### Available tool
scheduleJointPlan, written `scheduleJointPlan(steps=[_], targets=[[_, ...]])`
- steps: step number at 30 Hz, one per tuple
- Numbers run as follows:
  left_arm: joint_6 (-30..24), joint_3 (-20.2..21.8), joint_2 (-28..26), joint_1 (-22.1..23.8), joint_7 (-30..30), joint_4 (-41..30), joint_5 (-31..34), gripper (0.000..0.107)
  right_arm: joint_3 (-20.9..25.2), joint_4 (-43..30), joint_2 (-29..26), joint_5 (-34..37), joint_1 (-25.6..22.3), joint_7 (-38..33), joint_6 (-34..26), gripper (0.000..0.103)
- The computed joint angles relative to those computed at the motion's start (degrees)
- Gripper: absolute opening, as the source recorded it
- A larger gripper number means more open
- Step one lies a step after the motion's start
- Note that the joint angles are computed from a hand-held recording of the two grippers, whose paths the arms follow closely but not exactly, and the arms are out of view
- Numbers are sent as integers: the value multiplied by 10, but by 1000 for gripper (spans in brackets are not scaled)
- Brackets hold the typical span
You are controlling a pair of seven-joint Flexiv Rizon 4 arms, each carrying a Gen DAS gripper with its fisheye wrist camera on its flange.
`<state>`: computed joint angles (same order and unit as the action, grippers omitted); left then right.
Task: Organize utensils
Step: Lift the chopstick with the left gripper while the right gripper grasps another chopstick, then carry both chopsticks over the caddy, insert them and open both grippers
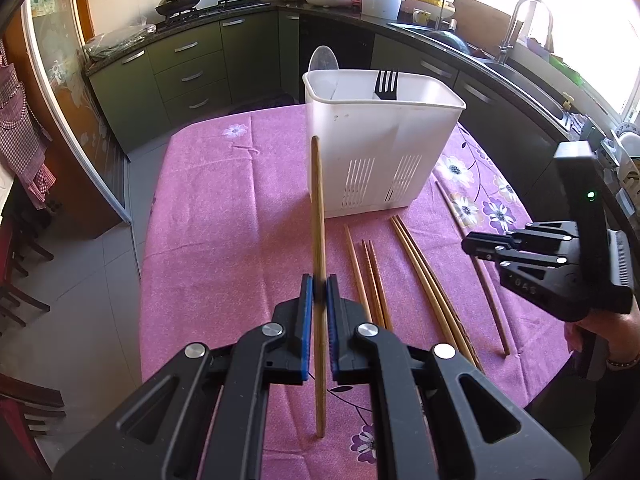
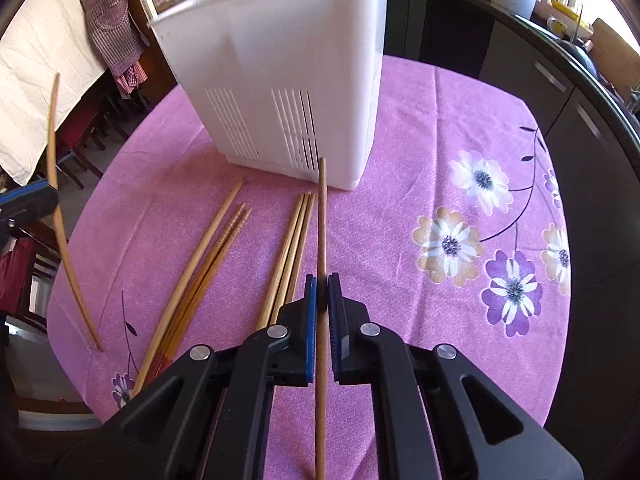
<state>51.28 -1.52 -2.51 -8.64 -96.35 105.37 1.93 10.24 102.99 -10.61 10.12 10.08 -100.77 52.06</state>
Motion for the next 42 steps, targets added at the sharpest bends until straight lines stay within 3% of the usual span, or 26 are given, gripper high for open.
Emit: scheduleJointPlan(steps=[7,15,42], targets=[[11,1,18,1,4,9,-5,7,-2,42,79,59,-15,-44,73,7],[12,-2,36,3,2,18,0,7,-28,57,130,117,-13,-97,50,7],[6,-5,50,5,1,19,7,7,-48,79,157,126,-1,-113,46,7]])
